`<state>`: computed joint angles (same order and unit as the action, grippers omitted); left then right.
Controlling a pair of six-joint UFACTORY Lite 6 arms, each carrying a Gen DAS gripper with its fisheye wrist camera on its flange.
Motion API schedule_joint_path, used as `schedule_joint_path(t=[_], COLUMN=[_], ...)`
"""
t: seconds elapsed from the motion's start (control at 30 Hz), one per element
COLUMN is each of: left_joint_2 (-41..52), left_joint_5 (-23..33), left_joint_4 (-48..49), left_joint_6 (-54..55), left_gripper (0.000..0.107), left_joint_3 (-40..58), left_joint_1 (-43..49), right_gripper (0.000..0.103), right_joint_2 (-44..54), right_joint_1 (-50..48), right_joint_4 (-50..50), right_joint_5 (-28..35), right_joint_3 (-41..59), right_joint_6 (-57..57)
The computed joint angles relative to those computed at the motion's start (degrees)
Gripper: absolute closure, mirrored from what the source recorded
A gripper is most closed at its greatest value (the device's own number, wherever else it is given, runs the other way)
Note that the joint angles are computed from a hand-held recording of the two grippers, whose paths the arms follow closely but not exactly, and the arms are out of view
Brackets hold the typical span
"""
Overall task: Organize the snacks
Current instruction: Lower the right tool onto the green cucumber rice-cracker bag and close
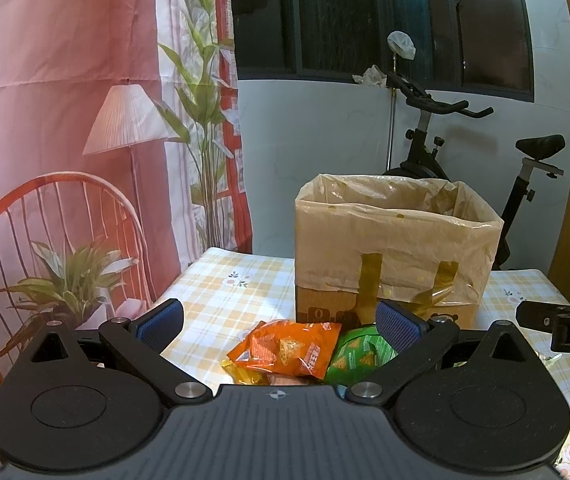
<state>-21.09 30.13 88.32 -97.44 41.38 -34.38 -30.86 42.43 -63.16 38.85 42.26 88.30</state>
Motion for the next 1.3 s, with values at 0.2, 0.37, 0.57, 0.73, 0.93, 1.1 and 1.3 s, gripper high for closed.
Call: schedule_joint_path(t=[0.2, 0.37, 0.57, 0.73, 0.93, 1.1, 1.3], left_joint_2=[0.33, 0.65, 0.29, 1.63, 4.26, 6.88, 8.82], left_joint_5=[-1.22, -2.47, -3.85, -4.65, -7.82, -8.89, -10.94], left_joint_4=[-1.49, -3.00, -0.93, 2.45, 5.91, 9.37, 13.27], left_joint_6=[1.35, 2.15, -0.06, -3.07, -6.28, -10.85, -15.46], left_gripper=[0.004, 0.004, 0.004, 0.004, 0.004, 0.005, 0.005], left_joint_3=[0.52, 1.01, 0.17, -1.38, -1.99, -1.97, -1.99], left_joint_1=[1.12, 2.65, 6.24, 9.06, 11.59, 13.93, 17.16], right_gripper=[0.000, 0.000, 0.000, 0.000, 0.000, 0.000, 0.000], right_joint_2=[-0.73, 1.38, 1.65, 3.40, 8.22, 11.78, 22.57], right_joint_1=[0.72, 3.10, 1.85, -0.65, -0.32, -2.73, -8.85], right_joint_4=[-1.82, -3.58, -4.00, -2.16, -2.23, -6.71, -12.41], right_joint_5=[-0.11, 1.52, -0.79, -6.73, -8.42, -8.60, -11.40], right_joint_3=[-2.42, -1.70, -2.83, -4.67, -4.27, -2.43, 3.64], right_joint_6=[2.72, 6.05, 7.21, 7.57, 8.22, 9.88, 9.43])
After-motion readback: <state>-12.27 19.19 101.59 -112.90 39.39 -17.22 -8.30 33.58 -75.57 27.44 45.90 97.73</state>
